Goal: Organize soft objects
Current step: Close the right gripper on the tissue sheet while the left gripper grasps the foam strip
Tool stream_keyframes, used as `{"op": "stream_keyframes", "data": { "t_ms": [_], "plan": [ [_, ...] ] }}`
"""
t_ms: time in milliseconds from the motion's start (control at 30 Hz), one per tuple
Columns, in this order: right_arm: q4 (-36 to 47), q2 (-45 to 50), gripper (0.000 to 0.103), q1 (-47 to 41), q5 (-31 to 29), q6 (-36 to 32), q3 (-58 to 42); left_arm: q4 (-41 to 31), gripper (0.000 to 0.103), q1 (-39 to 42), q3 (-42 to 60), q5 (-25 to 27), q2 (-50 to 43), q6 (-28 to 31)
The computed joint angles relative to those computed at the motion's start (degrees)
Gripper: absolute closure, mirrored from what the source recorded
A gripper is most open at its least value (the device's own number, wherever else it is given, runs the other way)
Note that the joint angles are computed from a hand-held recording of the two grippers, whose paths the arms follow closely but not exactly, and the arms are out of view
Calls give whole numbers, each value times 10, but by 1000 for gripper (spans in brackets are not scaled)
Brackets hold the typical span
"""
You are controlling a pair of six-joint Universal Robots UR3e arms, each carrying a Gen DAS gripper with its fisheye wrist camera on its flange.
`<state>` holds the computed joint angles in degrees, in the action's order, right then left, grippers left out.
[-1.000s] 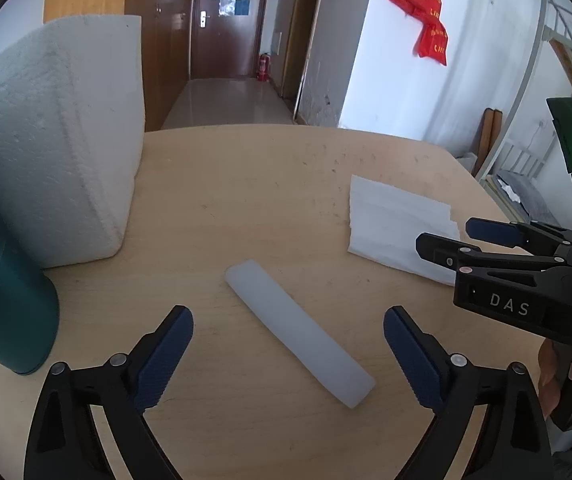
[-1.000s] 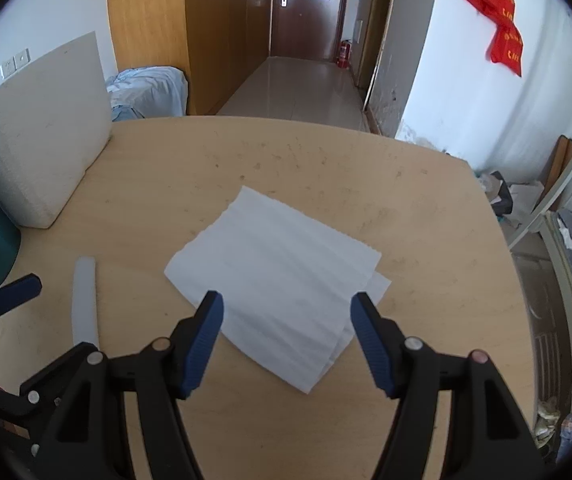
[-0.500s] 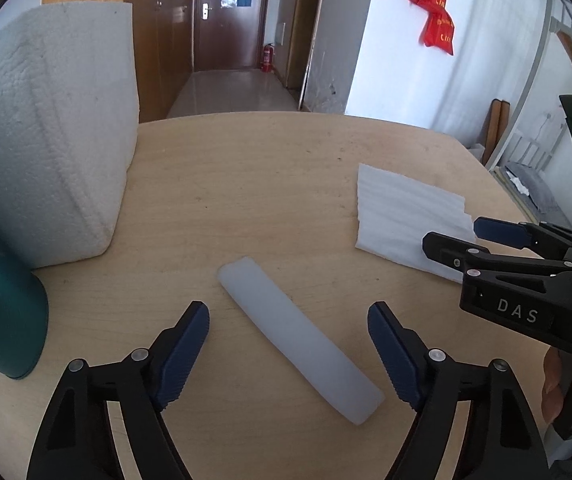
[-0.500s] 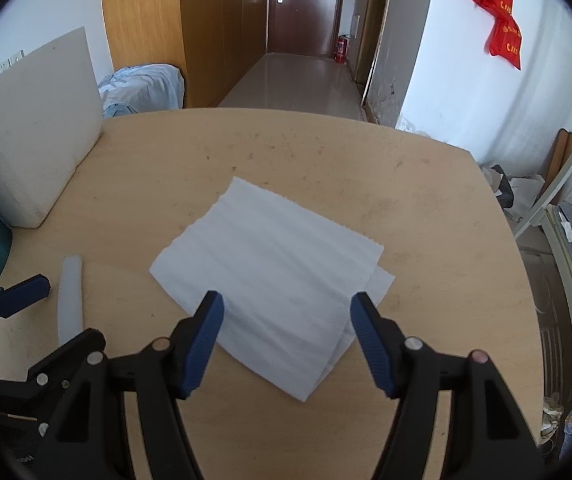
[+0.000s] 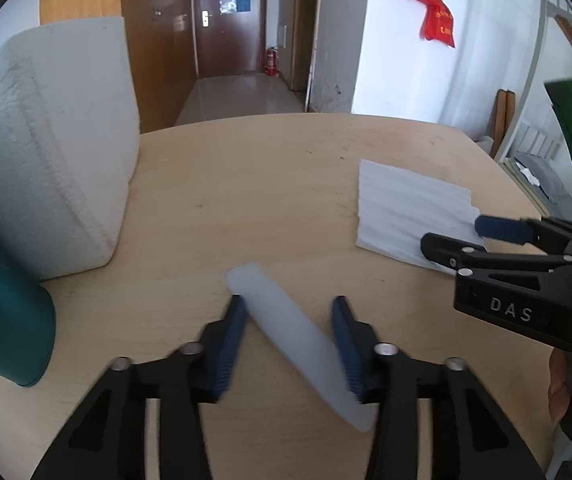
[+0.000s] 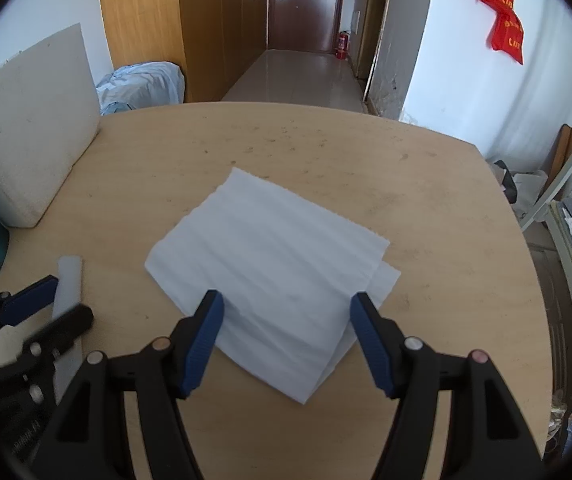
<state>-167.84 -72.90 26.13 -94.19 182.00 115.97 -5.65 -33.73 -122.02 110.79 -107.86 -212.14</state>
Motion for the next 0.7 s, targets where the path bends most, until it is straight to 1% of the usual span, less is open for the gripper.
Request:
{"op": "stream_keyframes", "data": {
  "t_ms": [33,100,133,167,200,267,300,333,367,400,533,600,667,700],
  "plan": [
    [-3,0,34,1,-2,-1,1,7,69,4,-6,-5,3,0],
    [-5,1,42,2,3,-3,2,17,73,5,-12,-7,4,6],
    [-8,-2,43,1,8,-3,6,19,75,4,-12,-5,4,9],
    [-9,-2,47,2,8,-4,7,19,79,-1,-10,-1,4,10],
    [-13,-2,49,4,8,-6,9,23,81,-1,-12,-4,4,14],
    [-15,-4,58,5,12,-6,12,24,81,-1,-12,-5,5,14],
    [-15,-6,66,5,11,-4,13,23,82,0,-12,-6,5,14],
    [-14,-7,69,6,10,-3,13,28,82,2,-16,-10,7,14],
    [-14,-9,76,4,11,-2,15,31,83,4,-19,-13,9,16],
    [-15,-10,79,2,13,-2,17,33,84,4,-20,-15,10,18],
    [-20,-16,86,-5,27,3,25,38,84,5,-24,-18,12,22],
    [-23,-13,89,1,20,9,23,42,86,7,-27,-21,14,22],
    [-30,-25,89,-3,24,9,36,49,88,11,-35,-25,19,24],
    [-32,-26,89,-4,26,12,36,51,92,12,-37,-26,21,25]
  ]
}}
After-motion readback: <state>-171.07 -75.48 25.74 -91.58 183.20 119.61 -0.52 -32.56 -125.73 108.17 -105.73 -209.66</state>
